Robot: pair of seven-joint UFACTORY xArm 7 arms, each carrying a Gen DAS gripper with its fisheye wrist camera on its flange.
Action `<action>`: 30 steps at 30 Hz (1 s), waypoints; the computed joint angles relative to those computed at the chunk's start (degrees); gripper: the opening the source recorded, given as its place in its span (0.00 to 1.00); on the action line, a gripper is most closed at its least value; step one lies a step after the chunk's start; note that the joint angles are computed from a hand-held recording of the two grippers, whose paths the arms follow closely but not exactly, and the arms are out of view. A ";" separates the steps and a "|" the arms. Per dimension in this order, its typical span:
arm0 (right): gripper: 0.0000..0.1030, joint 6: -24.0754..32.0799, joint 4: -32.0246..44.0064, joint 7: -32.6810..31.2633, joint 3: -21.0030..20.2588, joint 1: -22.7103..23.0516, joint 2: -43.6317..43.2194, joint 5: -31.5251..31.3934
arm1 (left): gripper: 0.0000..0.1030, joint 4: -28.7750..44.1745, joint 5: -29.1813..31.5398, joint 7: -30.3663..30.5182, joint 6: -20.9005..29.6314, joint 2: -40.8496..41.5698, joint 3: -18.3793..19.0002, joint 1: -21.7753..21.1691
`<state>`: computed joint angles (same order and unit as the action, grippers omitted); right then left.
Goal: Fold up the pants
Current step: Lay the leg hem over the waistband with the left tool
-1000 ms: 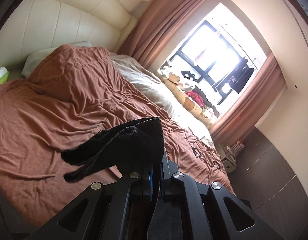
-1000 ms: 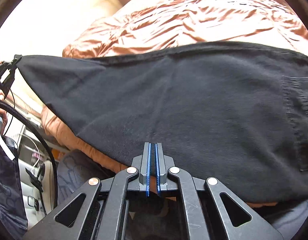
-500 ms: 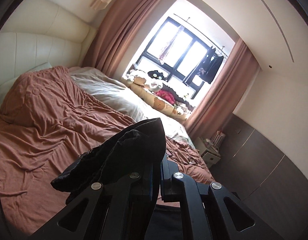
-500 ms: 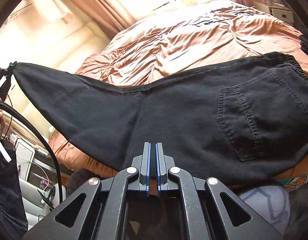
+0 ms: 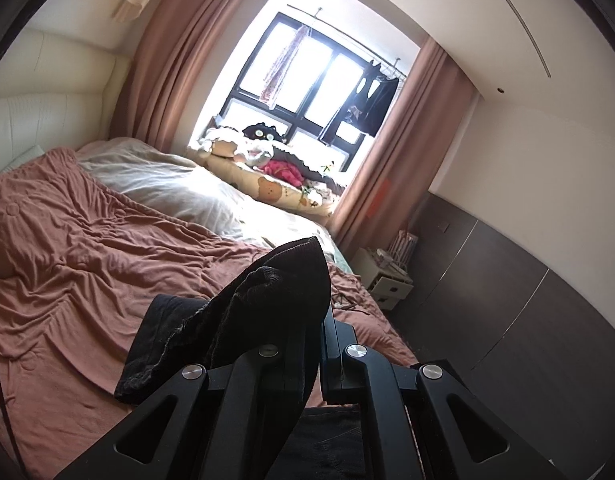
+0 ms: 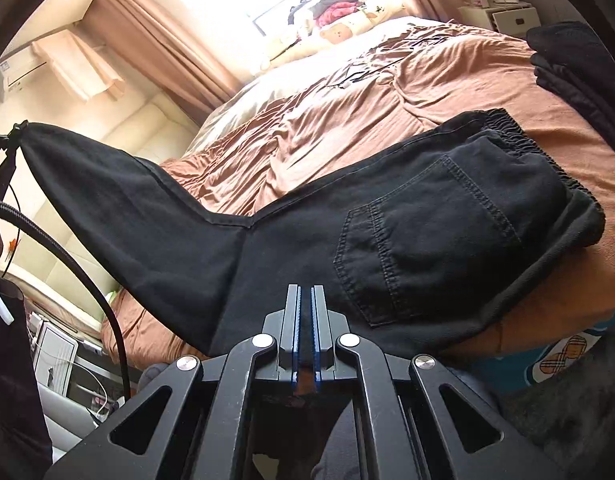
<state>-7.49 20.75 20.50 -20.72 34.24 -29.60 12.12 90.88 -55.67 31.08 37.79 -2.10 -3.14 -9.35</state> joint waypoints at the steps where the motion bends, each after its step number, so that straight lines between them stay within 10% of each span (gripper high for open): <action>1: 0.02 0.29 -0.90 0.19 1.35 -1.87 -1.14 -0.04 | 0.05 0.53 0.83 -0.80 -0.16 0.39 -0.50 -0.41; 11: 0.02 5.61 -10.33 1.38 9.32 -16.19 -15.93 -0.10 | 0.05 5.27 7.02 -6.08 0.03 4.35 -4.69 -4.08; 30: 0.02 16.58 -19.60 -1.02 8.01 -28.97 -33.90 3.12 | 0.05 17.06 21.44 -19.56 -1.14 17.57 -11.15 -11.55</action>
<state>9.09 1.15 19.49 -12.70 5.27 -63.51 15.24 107.93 -34.23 11.52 36.65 15.47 -14.30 -20.90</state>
